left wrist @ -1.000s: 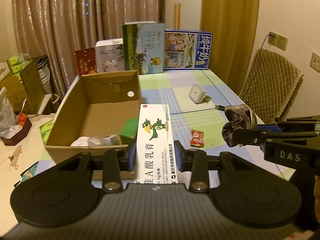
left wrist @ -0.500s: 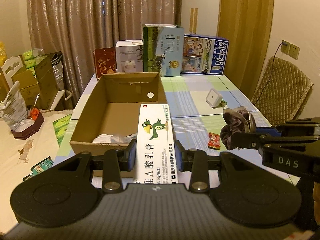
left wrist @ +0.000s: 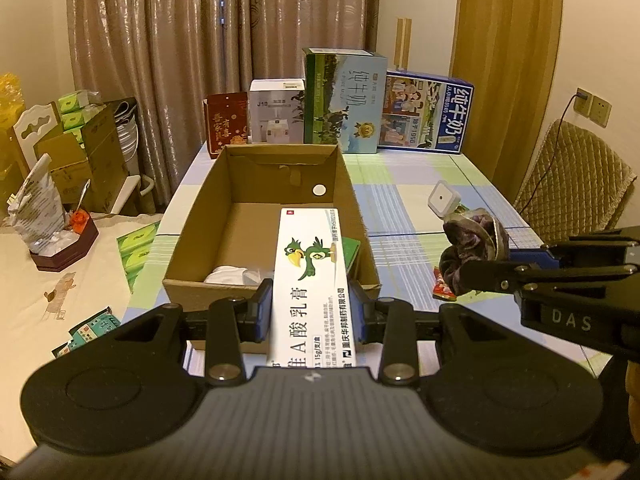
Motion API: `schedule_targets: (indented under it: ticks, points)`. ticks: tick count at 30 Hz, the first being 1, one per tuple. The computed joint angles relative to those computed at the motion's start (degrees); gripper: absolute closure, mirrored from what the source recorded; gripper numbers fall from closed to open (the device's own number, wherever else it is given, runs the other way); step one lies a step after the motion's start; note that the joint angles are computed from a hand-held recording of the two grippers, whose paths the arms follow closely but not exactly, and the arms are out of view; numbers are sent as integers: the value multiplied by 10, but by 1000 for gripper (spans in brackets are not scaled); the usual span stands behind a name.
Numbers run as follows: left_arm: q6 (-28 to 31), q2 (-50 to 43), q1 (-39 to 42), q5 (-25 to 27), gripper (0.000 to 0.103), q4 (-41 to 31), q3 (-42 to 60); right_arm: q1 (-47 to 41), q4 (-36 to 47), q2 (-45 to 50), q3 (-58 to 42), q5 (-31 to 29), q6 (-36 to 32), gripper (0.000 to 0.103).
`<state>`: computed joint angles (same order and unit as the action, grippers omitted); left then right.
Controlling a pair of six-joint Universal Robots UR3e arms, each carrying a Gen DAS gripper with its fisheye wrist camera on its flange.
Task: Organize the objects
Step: 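Carry the ointment box and dark cloth over the cardboard box, then open both tools to drop the ointment box and cloth into the box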
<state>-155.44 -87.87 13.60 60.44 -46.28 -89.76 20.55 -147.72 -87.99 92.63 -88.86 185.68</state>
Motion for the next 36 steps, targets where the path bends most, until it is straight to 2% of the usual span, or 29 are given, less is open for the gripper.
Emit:
schedule_targets:
  ticks: [8, 15, 27, 36]
  points:
    - [-6, -38, 17, 2, 70, 3, 40, 6, 10, 72, -84, 3, 0, 87]
    - [-12, -122, 18, 12, 70, -8, 138, 0, 35, 154, -194, 19, 7, 87]
    - [-20, -335, -20, 44, 70, -76, 404, -23, 106, 327, -426, 50, 24, 87]
    - [-28, -520, -43, 62, 69, -185, 673, -40, 166, 430, -571, 70, 42, 87]
